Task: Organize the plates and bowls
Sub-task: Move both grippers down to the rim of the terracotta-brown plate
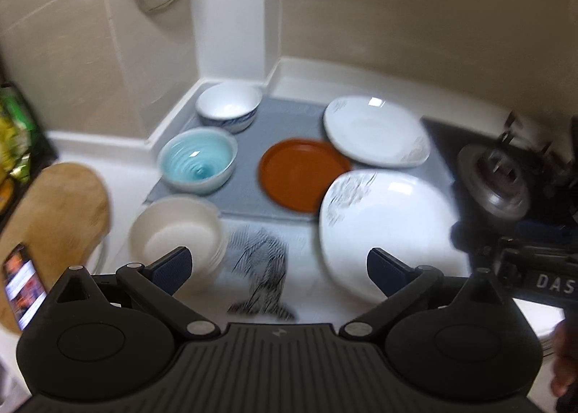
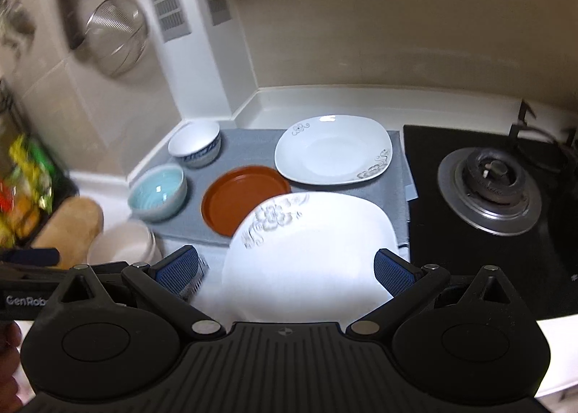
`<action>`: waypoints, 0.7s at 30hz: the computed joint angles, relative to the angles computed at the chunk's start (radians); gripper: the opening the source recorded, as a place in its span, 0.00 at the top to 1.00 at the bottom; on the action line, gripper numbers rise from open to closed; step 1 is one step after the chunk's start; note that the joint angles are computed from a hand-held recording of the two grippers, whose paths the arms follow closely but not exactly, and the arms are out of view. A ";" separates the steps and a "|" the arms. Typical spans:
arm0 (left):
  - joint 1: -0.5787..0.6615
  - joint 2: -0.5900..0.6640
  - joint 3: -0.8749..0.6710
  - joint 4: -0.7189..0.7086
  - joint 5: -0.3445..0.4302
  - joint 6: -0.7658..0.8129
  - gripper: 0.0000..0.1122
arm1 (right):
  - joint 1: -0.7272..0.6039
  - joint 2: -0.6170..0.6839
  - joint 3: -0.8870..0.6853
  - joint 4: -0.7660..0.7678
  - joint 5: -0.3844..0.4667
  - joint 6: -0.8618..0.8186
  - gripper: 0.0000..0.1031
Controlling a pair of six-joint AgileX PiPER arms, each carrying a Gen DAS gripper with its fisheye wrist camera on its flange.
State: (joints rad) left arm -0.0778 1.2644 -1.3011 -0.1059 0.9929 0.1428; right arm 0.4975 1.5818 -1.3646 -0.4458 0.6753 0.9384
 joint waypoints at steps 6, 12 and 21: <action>0.156 0.216 -0.193 -0.294 0.113 0.089 0.08 | -0.071 0.119 -0.152 0.176 0.012 -0.075 0.00; 0.133 0.436 -0.399 -0.297 0.157 -0.088 0.08 | -0.175 0.295 -0.357 0.372 0.030 -0.326 0.00; 0.005 0.685 -0.658 -0.042 0.207 -0.329 0.08 | -0.332 0.798 -1.043 0.759 0.367 -0.661 0.06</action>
